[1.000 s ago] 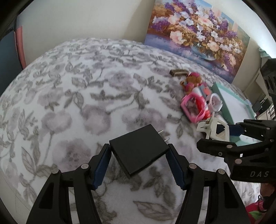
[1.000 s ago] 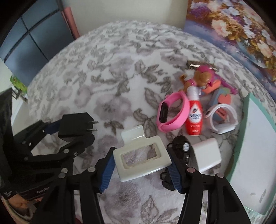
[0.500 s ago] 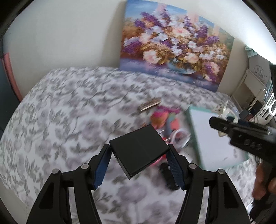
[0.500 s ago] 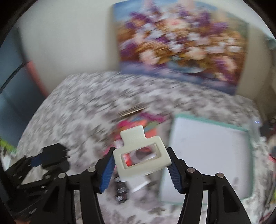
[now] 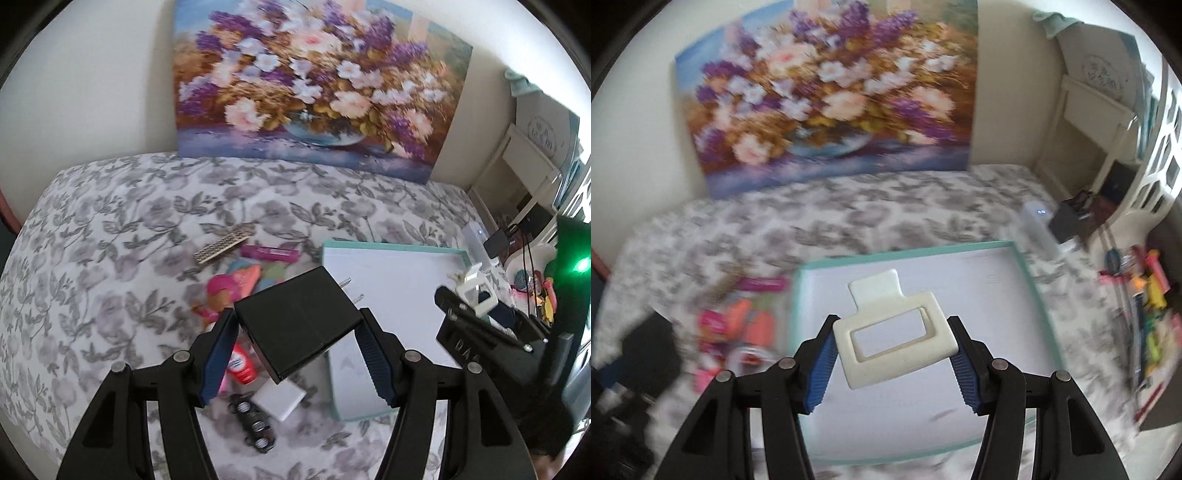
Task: Organize rigid objects
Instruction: 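Carry both items into the tray and open both tools to release them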
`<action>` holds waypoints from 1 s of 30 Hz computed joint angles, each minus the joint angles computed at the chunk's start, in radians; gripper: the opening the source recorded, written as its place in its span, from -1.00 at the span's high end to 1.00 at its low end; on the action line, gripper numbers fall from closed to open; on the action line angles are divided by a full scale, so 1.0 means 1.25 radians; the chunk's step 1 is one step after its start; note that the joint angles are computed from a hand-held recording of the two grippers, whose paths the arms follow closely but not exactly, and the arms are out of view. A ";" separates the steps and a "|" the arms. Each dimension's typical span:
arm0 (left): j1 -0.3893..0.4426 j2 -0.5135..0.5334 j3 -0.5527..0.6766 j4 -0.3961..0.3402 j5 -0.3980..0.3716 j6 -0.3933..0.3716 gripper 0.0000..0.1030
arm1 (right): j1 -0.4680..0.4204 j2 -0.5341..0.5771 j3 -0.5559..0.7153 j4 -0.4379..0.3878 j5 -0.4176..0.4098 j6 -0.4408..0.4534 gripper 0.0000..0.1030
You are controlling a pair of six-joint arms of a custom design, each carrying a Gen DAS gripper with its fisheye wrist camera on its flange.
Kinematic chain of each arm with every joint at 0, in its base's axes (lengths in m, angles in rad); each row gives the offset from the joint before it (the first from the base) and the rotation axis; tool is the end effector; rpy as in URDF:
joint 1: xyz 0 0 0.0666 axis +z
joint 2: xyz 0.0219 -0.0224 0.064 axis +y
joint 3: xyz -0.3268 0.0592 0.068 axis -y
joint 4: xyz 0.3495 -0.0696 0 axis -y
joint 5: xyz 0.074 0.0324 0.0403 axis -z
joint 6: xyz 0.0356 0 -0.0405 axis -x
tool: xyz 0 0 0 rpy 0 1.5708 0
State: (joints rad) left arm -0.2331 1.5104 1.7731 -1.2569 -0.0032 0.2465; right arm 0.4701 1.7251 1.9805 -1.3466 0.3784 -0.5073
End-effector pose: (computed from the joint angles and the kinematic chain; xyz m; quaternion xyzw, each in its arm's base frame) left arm 0.4544 -0.1082 0.4597 -0.0069 0.9587 -0.0660 0.2765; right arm 0.4757 0.2265 0.4363 0.0624 0.9531 -0.0518 0.2917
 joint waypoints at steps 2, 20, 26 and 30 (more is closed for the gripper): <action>-0.019 0.028 0.025 -0.005 -0.001 0.012 -0.29 | -0.027 -0.011 -0.037 0.009 -0.001 -0.007 -0.17; -0.144 0.187 0.092 0.031 0.003 0.124 -0.30 | -0.149 -0.051 -0.220 0.017 -0.028 -0.052 -0.17; -0.145 0.180 0.065 0.042 -0.006 0.110 -0.30 | -0.147 -0.053 -0.229 0.019 -0.036 -0.043 -0.17; -0.143 0.179 0.053 0.037 -0.012 0.103 -0.29 | -0.147 -0.055 -0.227 0.016 -0.050 -0.044 -0.19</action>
